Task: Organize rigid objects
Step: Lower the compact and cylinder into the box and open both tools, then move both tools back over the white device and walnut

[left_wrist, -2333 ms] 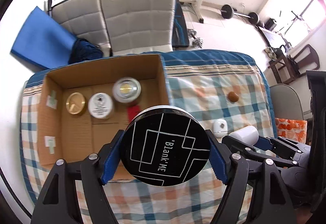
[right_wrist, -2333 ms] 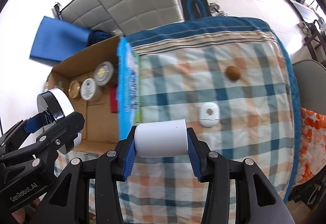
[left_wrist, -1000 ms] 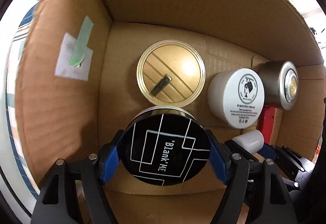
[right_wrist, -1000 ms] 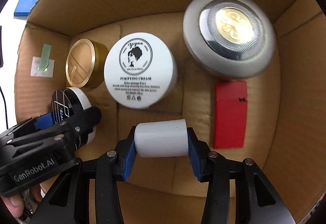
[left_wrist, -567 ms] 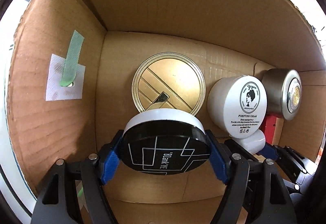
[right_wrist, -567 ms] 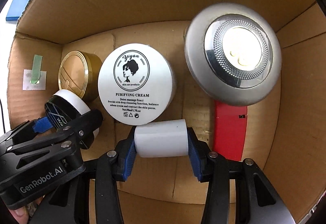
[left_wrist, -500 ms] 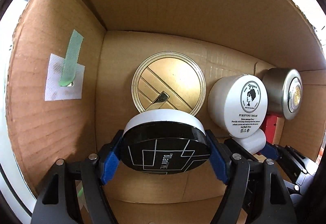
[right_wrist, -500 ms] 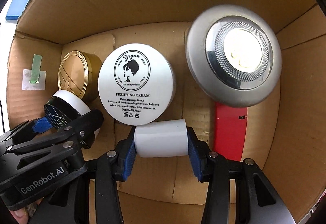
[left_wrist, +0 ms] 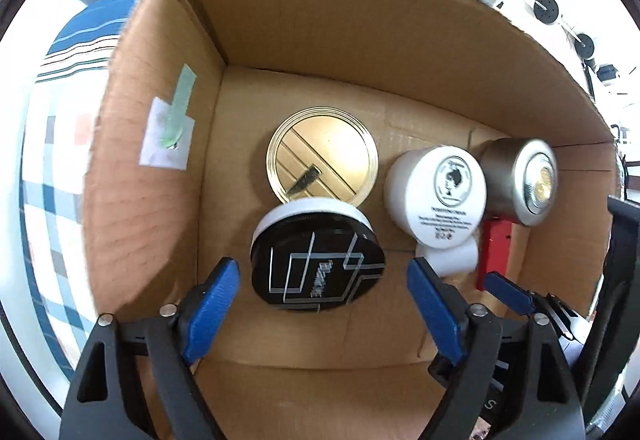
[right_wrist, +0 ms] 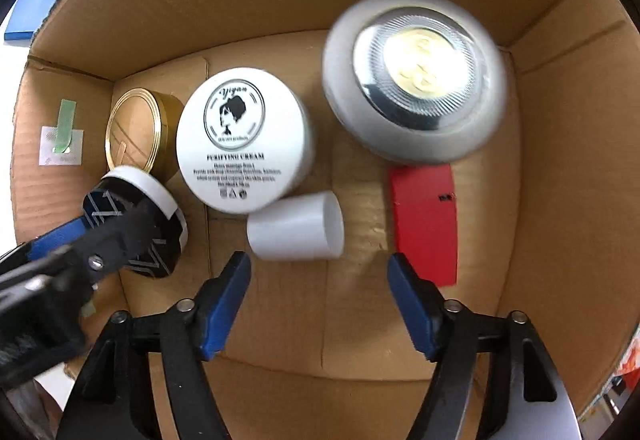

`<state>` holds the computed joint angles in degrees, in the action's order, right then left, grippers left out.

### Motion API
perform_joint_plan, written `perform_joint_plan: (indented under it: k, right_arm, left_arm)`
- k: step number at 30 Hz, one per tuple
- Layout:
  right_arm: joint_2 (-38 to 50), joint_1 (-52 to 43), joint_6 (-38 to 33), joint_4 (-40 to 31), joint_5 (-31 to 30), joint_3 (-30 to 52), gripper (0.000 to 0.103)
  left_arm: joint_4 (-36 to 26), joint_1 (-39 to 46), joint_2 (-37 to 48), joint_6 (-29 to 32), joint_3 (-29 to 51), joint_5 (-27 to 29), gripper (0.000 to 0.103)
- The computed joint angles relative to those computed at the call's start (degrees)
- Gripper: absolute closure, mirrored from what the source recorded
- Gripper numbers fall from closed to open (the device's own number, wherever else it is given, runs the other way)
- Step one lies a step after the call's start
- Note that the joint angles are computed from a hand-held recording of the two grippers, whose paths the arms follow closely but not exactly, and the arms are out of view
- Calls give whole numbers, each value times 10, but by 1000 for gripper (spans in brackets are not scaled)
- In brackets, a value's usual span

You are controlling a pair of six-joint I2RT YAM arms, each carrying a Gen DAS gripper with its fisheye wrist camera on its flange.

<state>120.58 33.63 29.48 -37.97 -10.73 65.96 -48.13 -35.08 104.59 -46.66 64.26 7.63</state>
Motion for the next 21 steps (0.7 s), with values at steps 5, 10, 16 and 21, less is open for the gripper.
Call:
perform_joint_plan:
  k: [5,10,16,21]
  right_arm:
    - [-60,4,5,8,0,-55,15]
    - [-138,14,3,-14,21,-96,0]
    - [-238,26,6,-42,43,-143,0]
    - [-313,14,-10,-99,52,-141,0]
  left_arm:
    - [-22,-38,-44,-42,4,-16,0]
    - [-69,-86,-78,-80,19,-51,0]
    - [-112,-141,-125,-130,23,-96,0]
    - [-161,-191,-154,-174,48,-147,0]
